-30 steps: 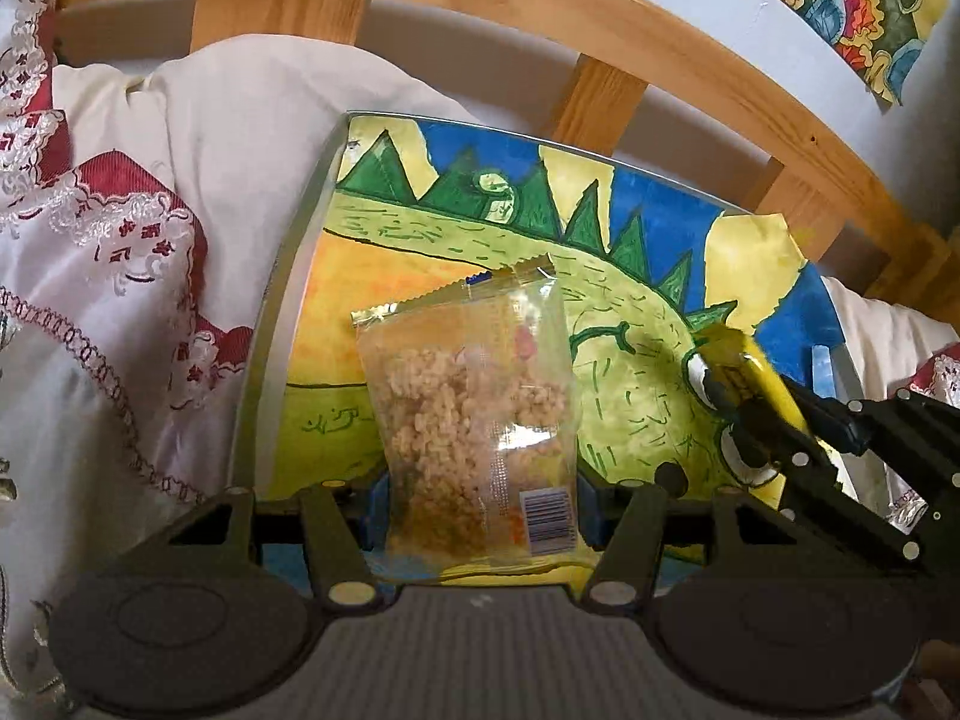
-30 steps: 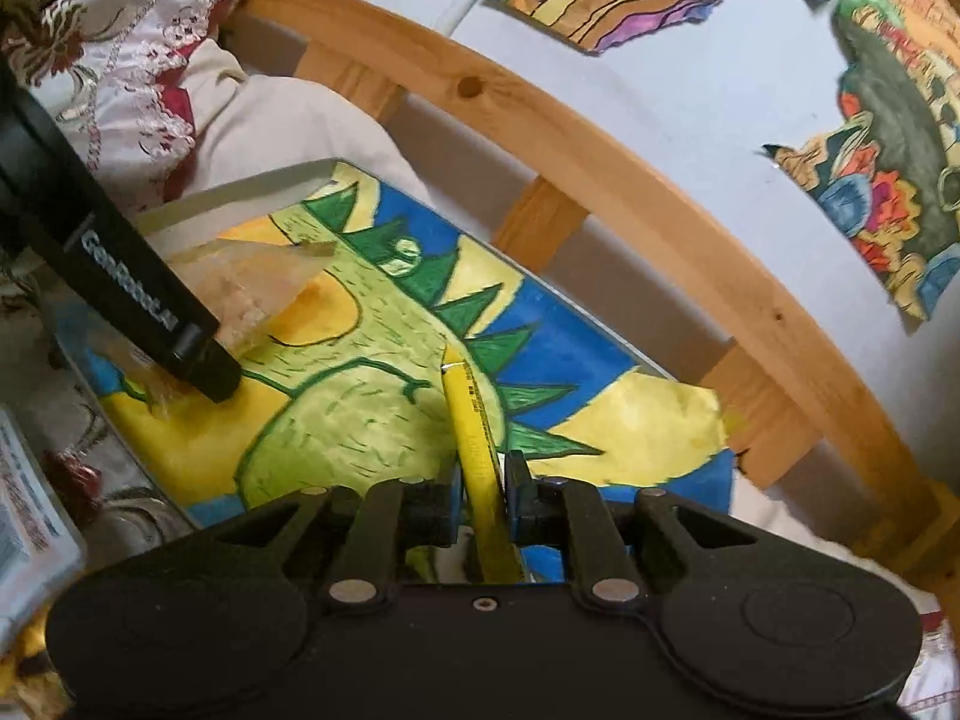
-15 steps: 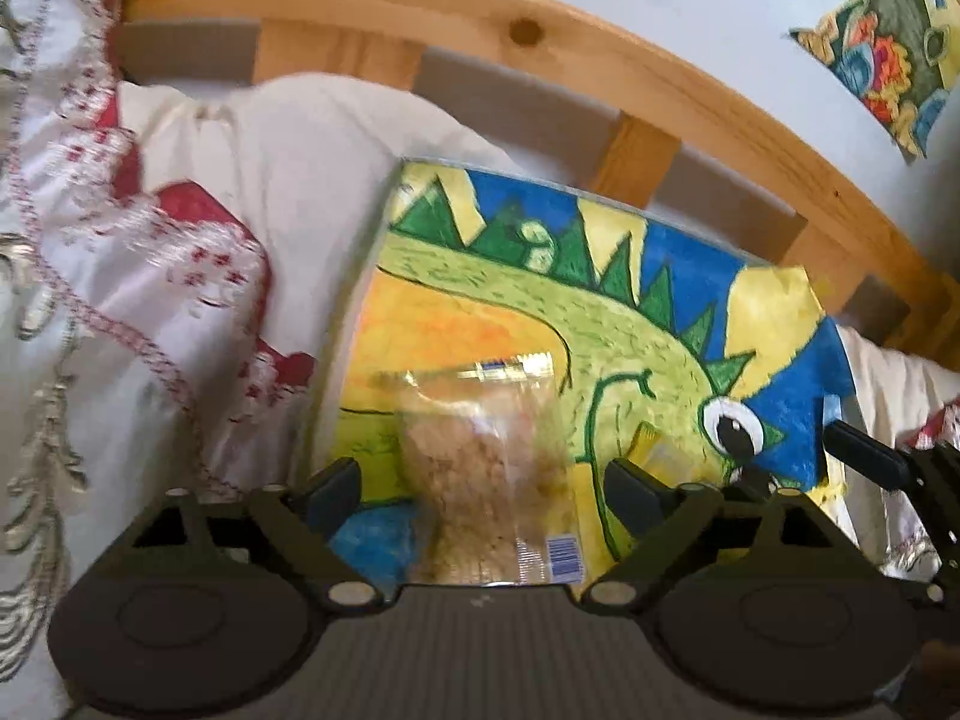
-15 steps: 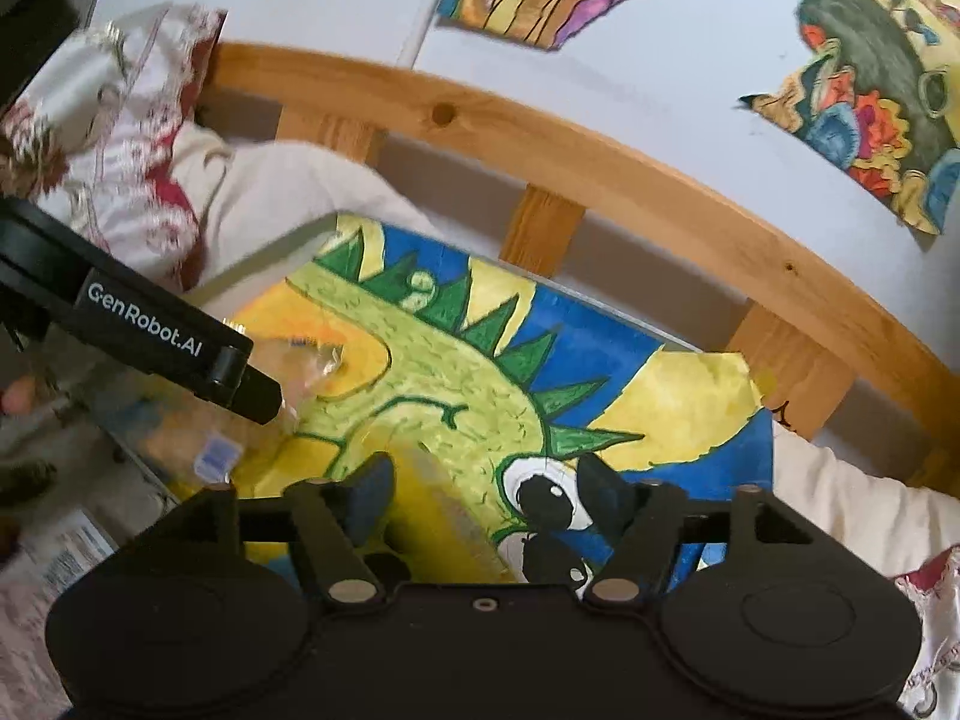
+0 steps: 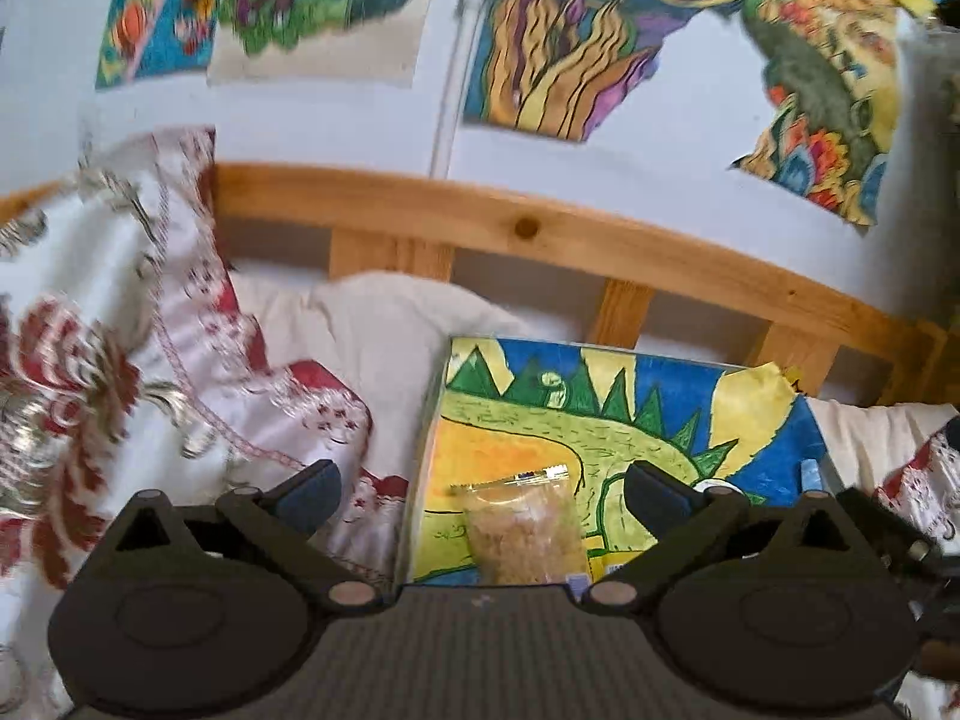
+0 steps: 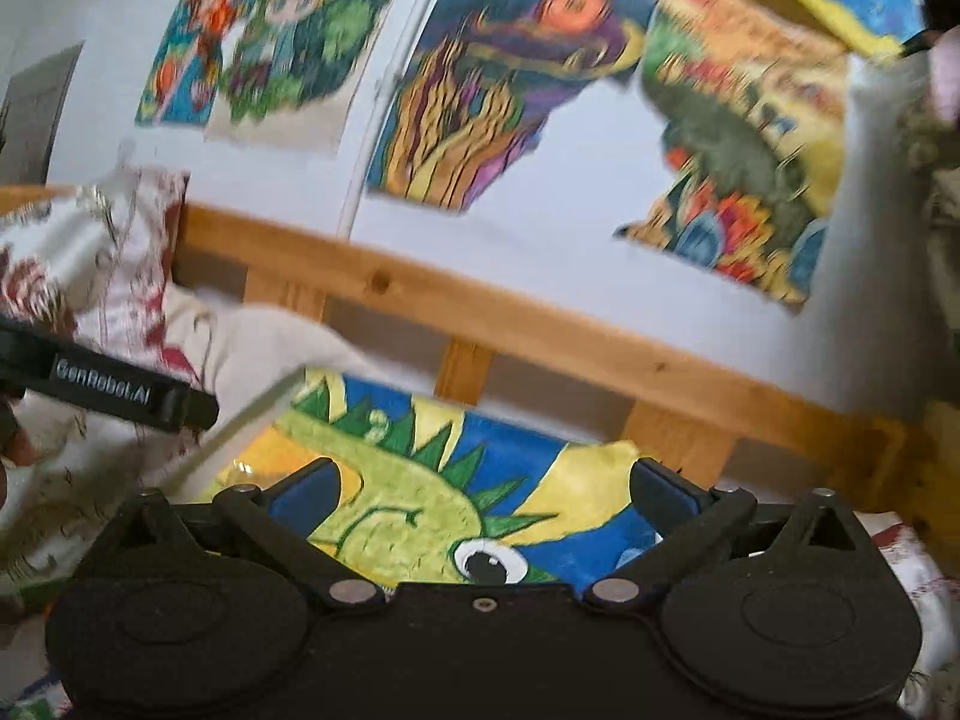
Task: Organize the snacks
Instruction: 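Carry crisp bag onto tray with left tool while right tool sets yellow bar there, then open both grippers and lift both tools away from the tray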
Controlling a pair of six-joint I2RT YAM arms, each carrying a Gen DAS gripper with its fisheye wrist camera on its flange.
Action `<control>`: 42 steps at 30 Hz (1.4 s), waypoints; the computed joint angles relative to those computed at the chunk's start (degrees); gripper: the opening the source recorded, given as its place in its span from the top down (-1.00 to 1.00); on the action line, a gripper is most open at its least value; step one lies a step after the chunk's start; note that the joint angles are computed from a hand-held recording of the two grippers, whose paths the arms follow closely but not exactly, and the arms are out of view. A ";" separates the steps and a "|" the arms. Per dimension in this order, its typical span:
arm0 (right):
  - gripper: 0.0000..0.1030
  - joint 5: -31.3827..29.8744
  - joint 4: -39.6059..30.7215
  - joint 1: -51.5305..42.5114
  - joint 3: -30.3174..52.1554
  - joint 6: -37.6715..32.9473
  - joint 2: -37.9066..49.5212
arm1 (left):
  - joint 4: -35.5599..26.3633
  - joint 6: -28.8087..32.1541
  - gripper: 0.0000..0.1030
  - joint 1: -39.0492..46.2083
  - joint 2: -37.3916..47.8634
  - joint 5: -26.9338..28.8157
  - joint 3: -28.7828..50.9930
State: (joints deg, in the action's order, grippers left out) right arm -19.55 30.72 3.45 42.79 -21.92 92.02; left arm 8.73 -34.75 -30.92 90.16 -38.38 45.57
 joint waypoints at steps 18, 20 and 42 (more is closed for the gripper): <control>-0.99 -14.01 -10.07 -12.89 -20.22 8.60 -37.81 | -23.45 -15.80 -0.99 -24.33 -18.18 -25.42 -6.04; -0.99 -15.91 -13.23 -14.87 -21.81 8.47 -42.39 | -29.41 -20.56 -0.99 -27.32 -18.03 -27.01 -4.97; -0.99 -35.99 -55.42 -40.05 -22.08 -5.89 -64.69 | -78.07 -72.26 -0.99 -48.65 -4.48 -23.18 7.11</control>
State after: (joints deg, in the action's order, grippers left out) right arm -55.54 -24.70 -36.59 20.71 -27.81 27.33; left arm -69.34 -107.01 -79.57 85.68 -61.56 52.68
